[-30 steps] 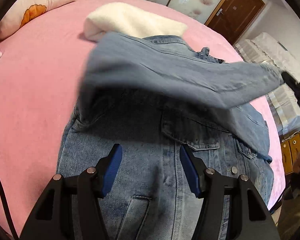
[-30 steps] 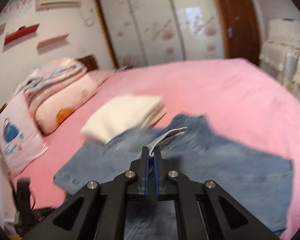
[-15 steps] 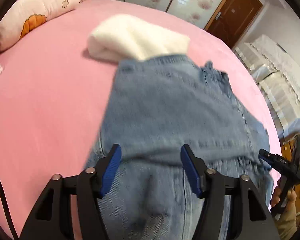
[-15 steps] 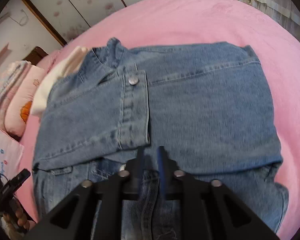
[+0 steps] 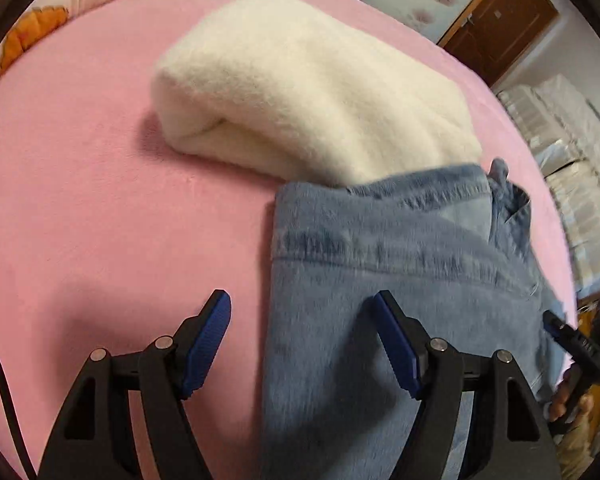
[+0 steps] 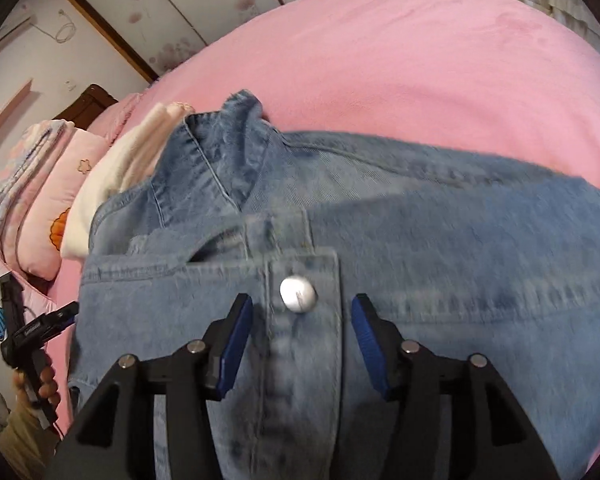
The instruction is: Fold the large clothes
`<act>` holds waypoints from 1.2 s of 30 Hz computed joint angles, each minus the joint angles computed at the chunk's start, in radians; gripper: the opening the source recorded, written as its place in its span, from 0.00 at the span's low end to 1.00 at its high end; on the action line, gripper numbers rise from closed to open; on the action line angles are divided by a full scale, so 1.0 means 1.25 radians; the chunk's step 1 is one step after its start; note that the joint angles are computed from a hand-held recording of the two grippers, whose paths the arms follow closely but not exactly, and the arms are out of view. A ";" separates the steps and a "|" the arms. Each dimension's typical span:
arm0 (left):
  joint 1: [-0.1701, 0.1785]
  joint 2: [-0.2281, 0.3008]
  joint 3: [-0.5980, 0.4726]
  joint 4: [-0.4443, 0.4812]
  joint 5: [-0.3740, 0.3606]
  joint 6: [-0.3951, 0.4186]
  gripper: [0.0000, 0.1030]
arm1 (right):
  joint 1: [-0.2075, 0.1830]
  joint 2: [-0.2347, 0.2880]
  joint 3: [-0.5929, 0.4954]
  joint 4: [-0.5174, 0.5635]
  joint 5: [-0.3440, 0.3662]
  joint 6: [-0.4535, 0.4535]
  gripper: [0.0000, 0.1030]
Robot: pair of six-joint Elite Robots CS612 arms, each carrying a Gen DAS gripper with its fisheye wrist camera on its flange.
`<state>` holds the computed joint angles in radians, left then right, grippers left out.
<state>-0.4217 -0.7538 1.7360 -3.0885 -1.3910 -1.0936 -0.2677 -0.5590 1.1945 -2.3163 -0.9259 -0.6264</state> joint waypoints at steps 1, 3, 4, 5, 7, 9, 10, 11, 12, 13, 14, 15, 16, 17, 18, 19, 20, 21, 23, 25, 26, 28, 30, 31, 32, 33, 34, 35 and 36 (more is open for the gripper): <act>0.005 0.008 -0.003 -0.017 -0.013 0.003 0.70 | 0.000 0.002 -0.003 0.003 0.011 -0.009 0.56; 0.013 0.019 -0.008 -0.042 -0.033 0.012 0.70 | 0.008 0.008 -0.014 0.012 0.014 -0.036 0.57; 0.015 0.025 -0.012 -0.052 -0.039 0.017 0.70 | 0.011 0.007 -0.011 0.006 0.008 -0.046 0.57; 0.016 0.028 -0.012 -0.063 -0.040 0.020 0.64 | 0.015 0.005 -0.003 -0.009 0.001 -0.066 0.55; 0.016 0.031 -0.016 -0.073 -0.039 0.024 0.17 | 0.023 -0.001 0.011 -0.037 -0.022 -0.094 0.40; 0.003 0.021 -0.019 -0.035 0.021 0.009 0.07 | 0.029 -0.009 0.030 -0.071 -0.036 -0.116 0.32; -0.013 0.012 -0.011 -0.037 0.088 0.012 0.07 | 0.028 -0.013 0.037 -0.082 -0.034 -0.121 0.27; -0.028 0.004 -0.003 -0.050 0.146 0.022 0.06 | 0.027 -0.020 0.049 -0.104 -0.028 -0.126 0.25; -0.040 -0.001 0.006 -0.074 0.194 0.033 0.06 | 0.025 -0.031 0.073 -0.155 -0.007 -0.123 0.23; -0.048 -0.002 0.010 -0.089 0.229 0.042 0.06 | 0.022 -0.037 0.087 -0.191 0.010 -0.116 0.21; -0.053 -0.001 0.008 -0.086 0.246 0.046 0.06 | 0.017 -0.043 0.108 -0.259 0.044 -0.095 0.21; -0.053 0.005 -0.003 -0.049 0.253 0.054 0.06 | 0.016 -0.043 0.117 -0.307 0.053 -0.078 0.21; -0.051 0.012 -0.017 -0.003 0.247 0.054 0.07 | 0.020 -0.039 0.114 -0.323 0.042 -0.066 0.21; -0.049 0.020 -0.035 0.050 0.241 0.053 0.08 | 0.030 -0.027 0.098 -0.304 0.000 -0.057 0.22; -0.046 0.026 -0.047 0.085 0.233 0.050 0.11 | 0.039 -0.018 0.085 -0.281 -0.038 -0.057 0.23; -0.044 0.028 -0.057 0.116 0.224 0.043 0.13 | 0.049 -0.009 0.077 -0.266 -0.083 -0.060 0.25; -0.043 0.028 -0.063 0.138 0.221 0.039 0.16 | 0.053 -0.009 0.083 -0.285 -0.105 -0.056 0.27; -0.043 0.023 -0.065 0.158 0.223 0.031 0.22 | 0.055 -0.014 0.094 -0.309 -0.118 -0.047 0.37; -0.046 0.008 -0.073 0.220 0.231 0.004 0.34 | 0.059 -0.034 0.115 -0.333 -0.164 -0.026 0.53; -0.053 -0.012 -0.055 0.204 0.238 -0.003 0.35 | 0.049 -0.056 0.147 -0.355 -0.149 -0.036 0.54; -0.060 -0.020 -0.043 0.174 0.247 -0.005 0.35 | 0.044 -0.066 0.163 -0.369 -0.137 -0.041 0.54; -0.075 -0.035 -0.019 0.129 0.262 -0.013 0.36 | 0.026 -0.090 0.203 -0.395 -0.094 -0.052 0.54; -0.092 -0.040 -0.008 0.085 0.258 -0.013 0.36 | 0.011 -0.116 0.242 -0.389 -0.049 -0.058 0.54; -0.100 -0.042 0.001 0.060 0.247 -0.015 0.36 | 0.006 -0.125 0.256 -0.375 -0.026 -0.063 0.54; -0.107 -0.036 -0.003 0.039 0.231 -0.016 0.36 | 0.007 -0.127 0.261 -0.364 -0.010 -0.065 0.54; -0.114 -0.034 0.001 0.018 0.216 -0.017 0.36 | 0.005 -0.135 0.275 -0.345 0.019 -0.075 0.54; -0.122 -0.026 -0.003 0.000 0.200 -0.017 0.36 | 0.008 -0.140 0.285 -0.336 0.035 -0.080 0.54; -0.132 -0.016 -0.018 0.004 0.198 -0.016 0.36 | 0.012 -0.149 0.302 -0.330 0.055 -0.090 0.54; -0.139 -0.007 -0.026 0.009 0.201 -0.010 0.36 | 0.015 -0.154 0.314 -0.329 0.066 -0.097 0.53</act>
